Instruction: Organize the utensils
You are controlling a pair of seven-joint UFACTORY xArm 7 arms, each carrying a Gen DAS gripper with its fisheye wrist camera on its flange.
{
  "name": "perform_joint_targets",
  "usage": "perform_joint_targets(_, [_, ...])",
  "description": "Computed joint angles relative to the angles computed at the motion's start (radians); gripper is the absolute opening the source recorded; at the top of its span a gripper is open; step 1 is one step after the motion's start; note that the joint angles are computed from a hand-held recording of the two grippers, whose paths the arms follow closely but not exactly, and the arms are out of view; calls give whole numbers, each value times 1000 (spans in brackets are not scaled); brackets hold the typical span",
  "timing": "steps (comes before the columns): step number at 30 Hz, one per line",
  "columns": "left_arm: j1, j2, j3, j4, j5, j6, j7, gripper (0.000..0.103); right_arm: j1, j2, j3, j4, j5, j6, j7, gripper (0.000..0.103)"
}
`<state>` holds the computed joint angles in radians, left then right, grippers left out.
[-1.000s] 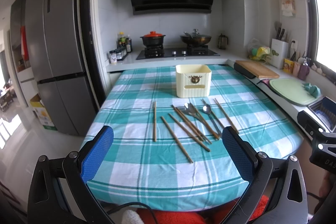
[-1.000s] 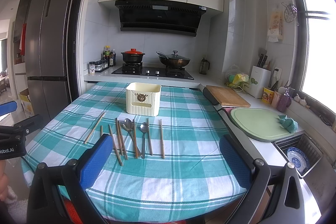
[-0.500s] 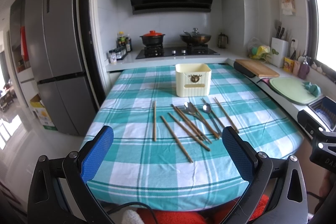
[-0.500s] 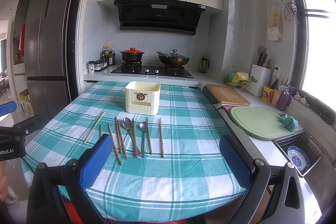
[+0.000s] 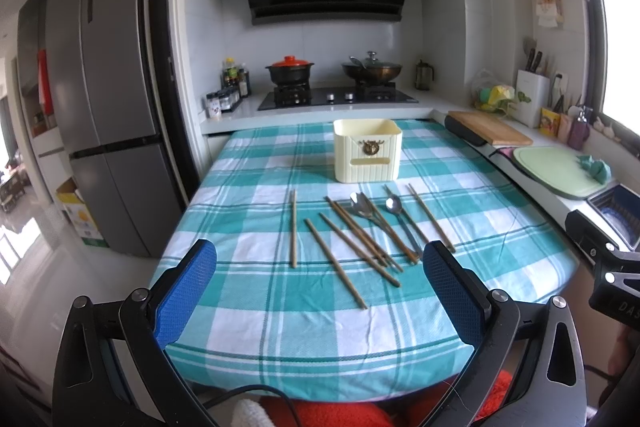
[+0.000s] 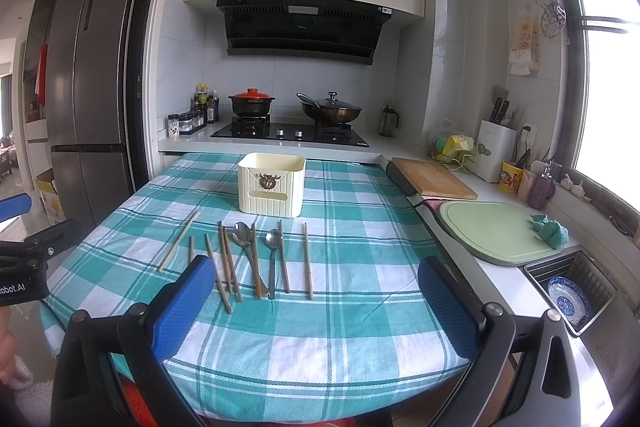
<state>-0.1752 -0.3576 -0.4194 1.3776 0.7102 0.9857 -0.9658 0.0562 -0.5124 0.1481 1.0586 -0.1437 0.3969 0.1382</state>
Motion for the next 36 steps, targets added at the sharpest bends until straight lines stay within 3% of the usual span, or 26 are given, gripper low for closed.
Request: perform_joint_targets(36, [-24,31,20,30,-10,19,16,103,6,17,-3,27,-1,35,9,103])
